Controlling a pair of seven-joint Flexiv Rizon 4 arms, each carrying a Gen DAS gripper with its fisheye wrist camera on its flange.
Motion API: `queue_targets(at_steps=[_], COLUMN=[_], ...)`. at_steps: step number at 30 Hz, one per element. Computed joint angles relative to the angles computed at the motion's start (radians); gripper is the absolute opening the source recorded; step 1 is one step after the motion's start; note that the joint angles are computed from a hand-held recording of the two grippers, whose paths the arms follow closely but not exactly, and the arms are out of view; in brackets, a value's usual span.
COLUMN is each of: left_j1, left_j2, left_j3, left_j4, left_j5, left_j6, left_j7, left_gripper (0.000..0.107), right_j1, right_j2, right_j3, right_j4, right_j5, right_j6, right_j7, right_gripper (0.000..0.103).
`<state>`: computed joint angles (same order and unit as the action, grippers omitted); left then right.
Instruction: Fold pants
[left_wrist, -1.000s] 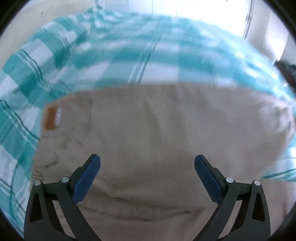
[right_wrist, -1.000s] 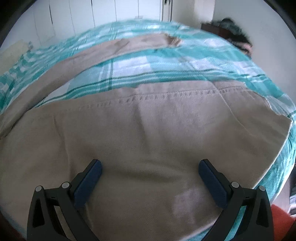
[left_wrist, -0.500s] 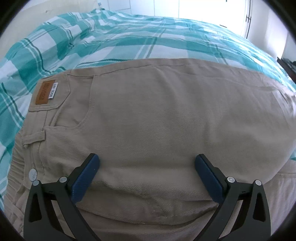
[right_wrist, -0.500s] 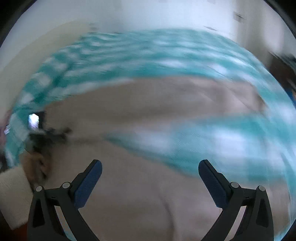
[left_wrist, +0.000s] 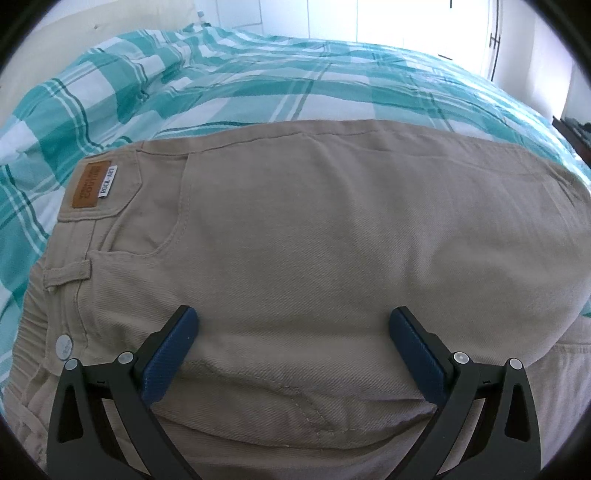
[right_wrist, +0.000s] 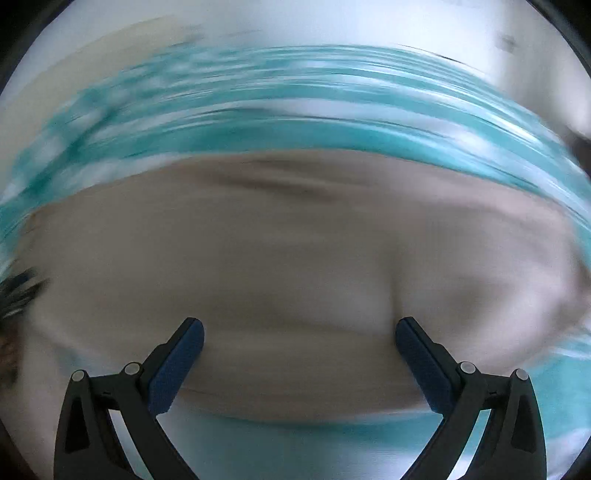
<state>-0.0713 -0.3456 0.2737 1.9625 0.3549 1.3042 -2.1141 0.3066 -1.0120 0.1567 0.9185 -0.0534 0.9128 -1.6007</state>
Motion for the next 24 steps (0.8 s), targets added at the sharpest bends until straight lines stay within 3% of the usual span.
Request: queue_targets(at_steps=[2, 4, 6, 8, 10, 13, 16, 18, 20, 21, 24], left_j1=[-0.005, -0.006, -0.009, -0.014, -0.014, -0.013, -0.009, -0.006, -0.005, -0.004, -0.007], left_j2=[-0.001, -0.001, -0.003, -0.006, -0.005, -0.005, -0.006, -0.007, -0.009, -0.009, -0.01], left_j3=[0.004, 0.005, 0.008, 0.014, 0.014, 0.012, 0.01, 0.009, 0.009, 0.009, 0.013], left_j4=[-0.003, -0.004, -0.006, -0.009, -0.008, -0.008, -0.006, -0.003, 0.0, 0.001, 0.002], left_j5=[0.006, 0.01, 0.018, 0.027, 0.03, 0.032, 0.03, 0.026, 0.021, 0.018, 0.013], left_j6=[-0.003, -0.002, 0.0, 0.002, 0.003, 0.004, 0.012, 0.02, 0.027, 0.03, 0.035], left_j7=[-0.006, -0.011, -0.02, -0.03, -0.033, -0.035, -0.035, -0.033, -0.03, -0.028, -0.026], left_gripper=[0.102, 0.103, 0.103, 0.103, 0.103, 0.102, 0.102, 0.102, 0.102, 0.102, 0.102], right_j1=[-0.059, -0.087, -0.142, -0.225, -0.281, -0.251, -0.219, -0.195, -0.186, -0.188, -0.181], right_j2=[-0.036, -0.05, -0.014, 0.003, -0.023, -0.068, -0.098, -0.139, -0.184, -0.193, -0.166], right_j3=[-0.048, -0.136, -0.133, -0.013, 0.094, 0.056, 0.002, -0.042, -0.056, -0.053, -0.039], right_j4=[-0.085, -0.122, -0.066, -0.038, -0.083, -0.147, -0.165, -0.236, -0.331, -0.361, -0.34], right_j5=[0.011, -0.027, 0.022, 0.129, 0.217, 0.206, 0.191, 0.163, 0.127, 0.119, 0.142], right_j6=[-0.078, -0.142, -0.034, 0.094, 0.086, 0.028, 0.086, 0.082, 0.012, -0.029, 0.0], right_j7=[0.097, 0.287, 0.385, 0.359, 0.299, 0.303, 0.367, 0.468, 0.52, 0.533, 0.478], right_gripper=[0.102, 0.102, 0.102, 0.102, 0.102, 0.102, 0.101, 0.084, 0.022, 0.01, 0.006])
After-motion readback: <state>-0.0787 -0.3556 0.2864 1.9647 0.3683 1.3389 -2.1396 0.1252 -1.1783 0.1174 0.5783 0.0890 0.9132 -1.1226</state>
